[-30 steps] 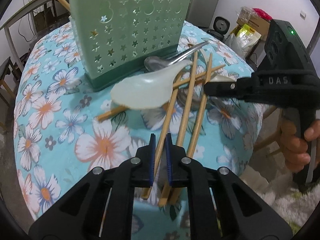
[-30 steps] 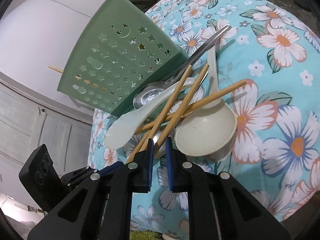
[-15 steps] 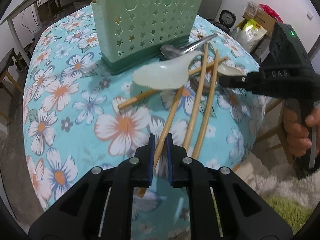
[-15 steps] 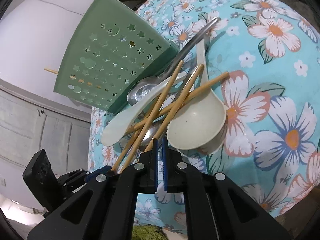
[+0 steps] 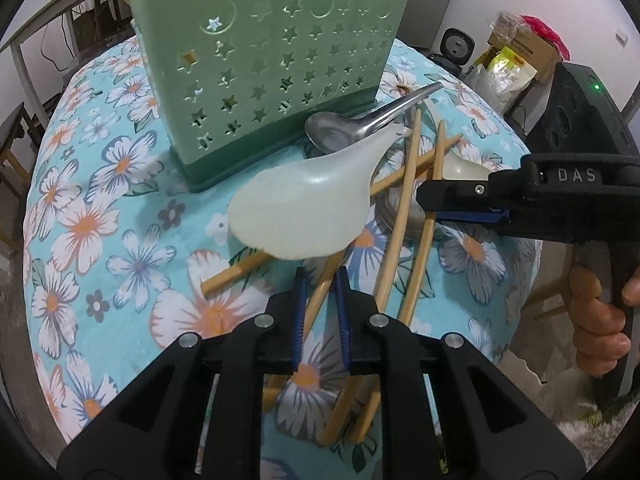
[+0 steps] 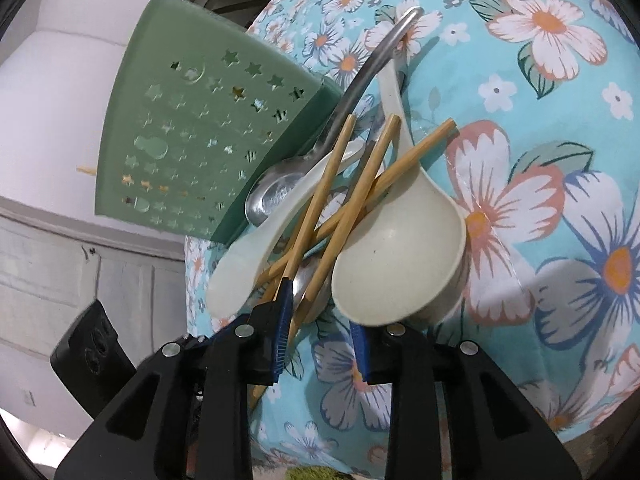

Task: Organize utensils
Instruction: 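Close the left tool on a chopstick while the right tool grasps another, then lift both held chopsticks upright toward the green holder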

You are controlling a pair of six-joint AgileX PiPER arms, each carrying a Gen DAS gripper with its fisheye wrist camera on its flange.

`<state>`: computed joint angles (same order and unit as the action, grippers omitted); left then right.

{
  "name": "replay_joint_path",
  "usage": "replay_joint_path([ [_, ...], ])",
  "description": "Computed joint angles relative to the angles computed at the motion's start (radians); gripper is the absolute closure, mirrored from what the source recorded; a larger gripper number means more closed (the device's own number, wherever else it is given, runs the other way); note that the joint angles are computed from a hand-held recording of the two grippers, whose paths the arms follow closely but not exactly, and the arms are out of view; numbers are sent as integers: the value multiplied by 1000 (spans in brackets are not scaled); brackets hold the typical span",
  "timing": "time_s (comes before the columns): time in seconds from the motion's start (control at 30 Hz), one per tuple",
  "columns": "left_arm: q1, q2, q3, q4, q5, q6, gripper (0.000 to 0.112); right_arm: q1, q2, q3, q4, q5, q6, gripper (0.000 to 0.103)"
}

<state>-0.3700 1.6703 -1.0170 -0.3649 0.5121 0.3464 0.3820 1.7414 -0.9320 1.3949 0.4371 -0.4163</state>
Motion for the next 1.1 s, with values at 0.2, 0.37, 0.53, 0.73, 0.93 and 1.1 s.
replay_joint_path([
  [0.2,-46,6,5,117,-51,-121,98,-44,-6,61,211,47,-205,91],
  [0.37,-26,-17,2,37,-6,-34,101,-52,-66,107,217,37,-237,92],
  [0.53,-18,-53,-4,-53,68,48,105,2,-136,82,39,-57,-101,92],
  [0.73,20,-103,-18,-124,162,108,106,66,-202,13,-419,-139,281,93],
  [0.93,126,-145,-31,-232,285,188,106,89,-238,-23,-761,-158,566,94],
  [1.1,237,-175,-43,-345,406,270,107,107,-245,-75,-1038,-156,789,95],
])
